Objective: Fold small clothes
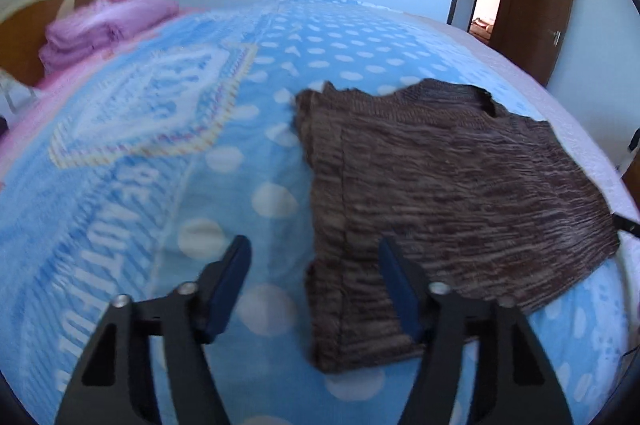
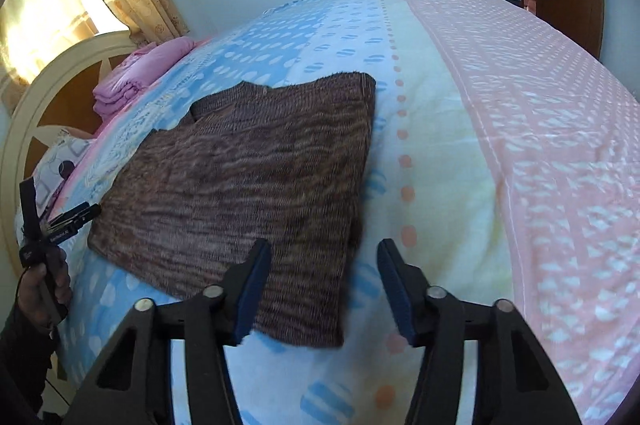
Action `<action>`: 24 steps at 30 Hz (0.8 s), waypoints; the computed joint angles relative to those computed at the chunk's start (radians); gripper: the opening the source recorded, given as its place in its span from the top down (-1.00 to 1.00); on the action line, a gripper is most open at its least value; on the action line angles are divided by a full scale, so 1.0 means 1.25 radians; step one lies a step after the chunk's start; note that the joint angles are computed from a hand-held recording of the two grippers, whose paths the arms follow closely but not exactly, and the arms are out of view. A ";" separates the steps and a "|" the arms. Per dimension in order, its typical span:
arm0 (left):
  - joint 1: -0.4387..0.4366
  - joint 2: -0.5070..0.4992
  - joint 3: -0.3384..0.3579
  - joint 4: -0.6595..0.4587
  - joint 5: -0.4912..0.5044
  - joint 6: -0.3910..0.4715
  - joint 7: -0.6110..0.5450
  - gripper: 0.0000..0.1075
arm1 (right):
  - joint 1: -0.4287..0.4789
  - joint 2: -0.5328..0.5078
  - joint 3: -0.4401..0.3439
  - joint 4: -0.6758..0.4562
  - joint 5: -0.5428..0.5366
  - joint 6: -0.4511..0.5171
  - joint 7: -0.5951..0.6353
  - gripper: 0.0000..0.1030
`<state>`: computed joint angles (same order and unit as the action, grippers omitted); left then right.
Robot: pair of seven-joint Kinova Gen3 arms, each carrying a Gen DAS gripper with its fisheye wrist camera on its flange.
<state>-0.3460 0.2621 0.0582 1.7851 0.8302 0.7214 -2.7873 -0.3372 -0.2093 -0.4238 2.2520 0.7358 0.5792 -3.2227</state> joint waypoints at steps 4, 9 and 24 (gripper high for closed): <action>-0.015 0.023 -0.002 -0.018 0.003 0.052 0.024 0.13 | 0.003 -0.002 -0.015 0.009 0.020 0.001 -0.020 0.04; -0.023 0.022 0.005 -0.001 0.031 0.060 -0.026 0.42 | 0.005 0.003 -0.017 0.034 0.075 -0.015 -0.094 0.05; -0.066 0.010 -0.037 0.046 0.164 0.161 -0.214 0.93 | -0.035 -0.035 -0.019 0.067 0.088 -0.050 -0.113 0.95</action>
